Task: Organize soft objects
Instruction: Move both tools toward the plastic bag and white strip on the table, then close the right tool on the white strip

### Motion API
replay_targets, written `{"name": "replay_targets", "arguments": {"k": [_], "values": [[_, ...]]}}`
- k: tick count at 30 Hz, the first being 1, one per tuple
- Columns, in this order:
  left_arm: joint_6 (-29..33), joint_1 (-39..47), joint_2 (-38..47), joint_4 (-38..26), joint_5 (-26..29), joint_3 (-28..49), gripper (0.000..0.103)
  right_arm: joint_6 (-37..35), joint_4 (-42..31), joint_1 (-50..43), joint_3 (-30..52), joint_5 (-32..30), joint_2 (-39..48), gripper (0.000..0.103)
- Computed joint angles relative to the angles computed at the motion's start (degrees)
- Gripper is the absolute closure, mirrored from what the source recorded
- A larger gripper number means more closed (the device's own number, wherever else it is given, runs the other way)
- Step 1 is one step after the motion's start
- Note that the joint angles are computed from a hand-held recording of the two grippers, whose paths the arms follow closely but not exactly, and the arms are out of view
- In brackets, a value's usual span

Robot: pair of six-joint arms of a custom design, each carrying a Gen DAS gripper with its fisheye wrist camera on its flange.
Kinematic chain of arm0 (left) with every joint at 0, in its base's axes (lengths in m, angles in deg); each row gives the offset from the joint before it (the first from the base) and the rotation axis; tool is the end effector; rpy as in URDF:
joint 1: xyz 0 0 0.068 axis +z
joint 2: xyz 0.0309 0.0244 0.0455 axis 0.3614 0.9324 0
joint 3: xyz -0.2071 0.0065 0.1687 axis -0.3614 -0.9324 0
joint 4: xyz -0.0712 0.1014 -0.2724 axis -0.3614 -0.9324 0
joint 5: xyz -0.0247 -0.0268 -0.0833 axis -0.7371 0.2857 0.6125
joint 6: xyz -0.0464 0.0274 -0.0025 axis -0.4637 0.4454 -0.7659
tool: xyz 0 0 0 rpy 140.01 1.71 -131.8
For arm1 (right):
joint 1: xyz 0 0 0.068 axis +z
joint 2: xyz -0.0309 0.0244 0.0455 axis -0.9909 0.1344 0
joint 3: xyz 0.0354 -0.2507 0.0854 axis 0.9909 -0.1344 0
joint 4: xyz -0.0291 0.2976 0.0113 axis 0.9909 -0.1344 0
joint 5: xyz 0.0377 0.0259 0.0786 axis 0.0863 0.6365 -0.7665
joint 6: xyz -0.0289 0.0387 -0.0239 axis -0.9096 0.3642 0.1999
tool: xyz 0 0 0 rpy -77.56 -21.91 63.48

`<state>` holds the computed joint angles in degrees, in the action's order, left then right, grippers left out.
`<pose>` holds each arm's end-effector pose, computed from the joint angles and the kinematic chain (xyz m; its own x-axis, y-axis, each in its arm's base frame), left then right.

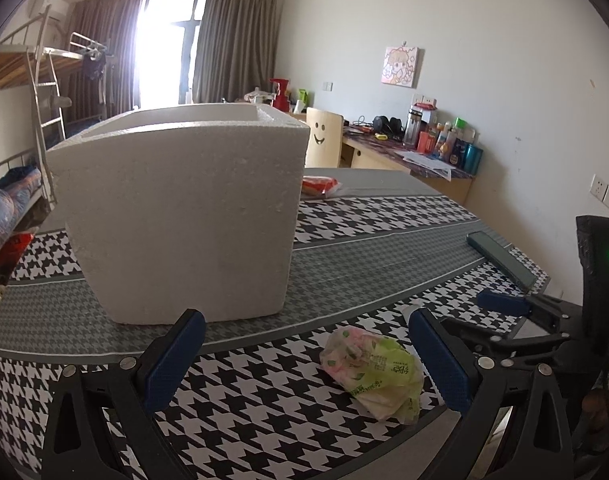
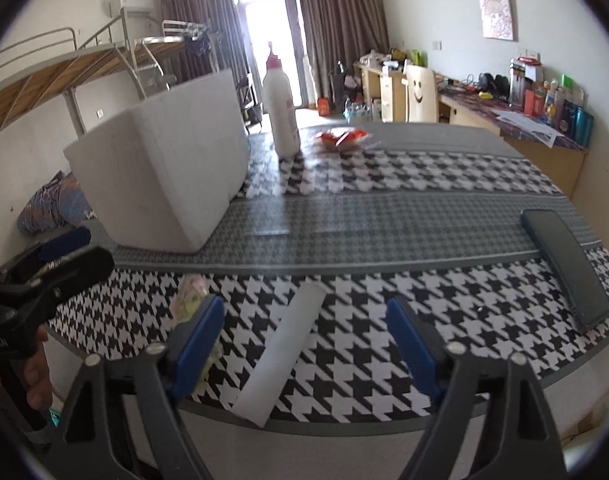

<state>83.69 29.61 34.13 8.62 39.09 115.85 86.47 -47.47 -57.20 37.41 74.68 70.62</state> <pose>0.2911 0.0280 0.1570 -0.5644 0.0562 -0.8236 0.2849 0.9496 -0.1305 0.3200 0.1479 0.1503 -0.6617 -0.0687 -0.7467 -0.2510 0.9586 0.1343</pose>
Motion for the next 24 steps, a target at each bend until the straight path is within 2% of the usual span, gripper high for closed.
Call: {"name": "replay_targets", "arguments": {"k": [4, 10, 13, 17, 24], "values": [[0.40, -0.43, 1.09, 0.01, -0.06, 0.45, 0.001, -0.13, -1.64, 0.36, 1.05, 0.21, 1.82, 0.030], [0.96, -0.96, 1.89, 0.19, -0.84, 0.48, 0.001, 0.00, -3.24, 1.31, 1.93, 0.40, 3.33, 0.039], [0.71, -0.77, 2.01, 0.18, -0.65, 0.50, 0.001, 0.25, -4.58, 1.56, 3.52, 0.14, 5.22, 0.047], [0.88, -0.75, 1.79, 0.64, -0.90, 0.15, 0.001, 0.29, -5.85, 2.22, 4.68, 0.39, 6.87, 0.052], [1.75, -1.16, 1.18, 1.14, -0.81, -0.64, 0.001, -0.28, -9.16, 3.88, 6.92, 3.51, 7.95, 0.067]]}}
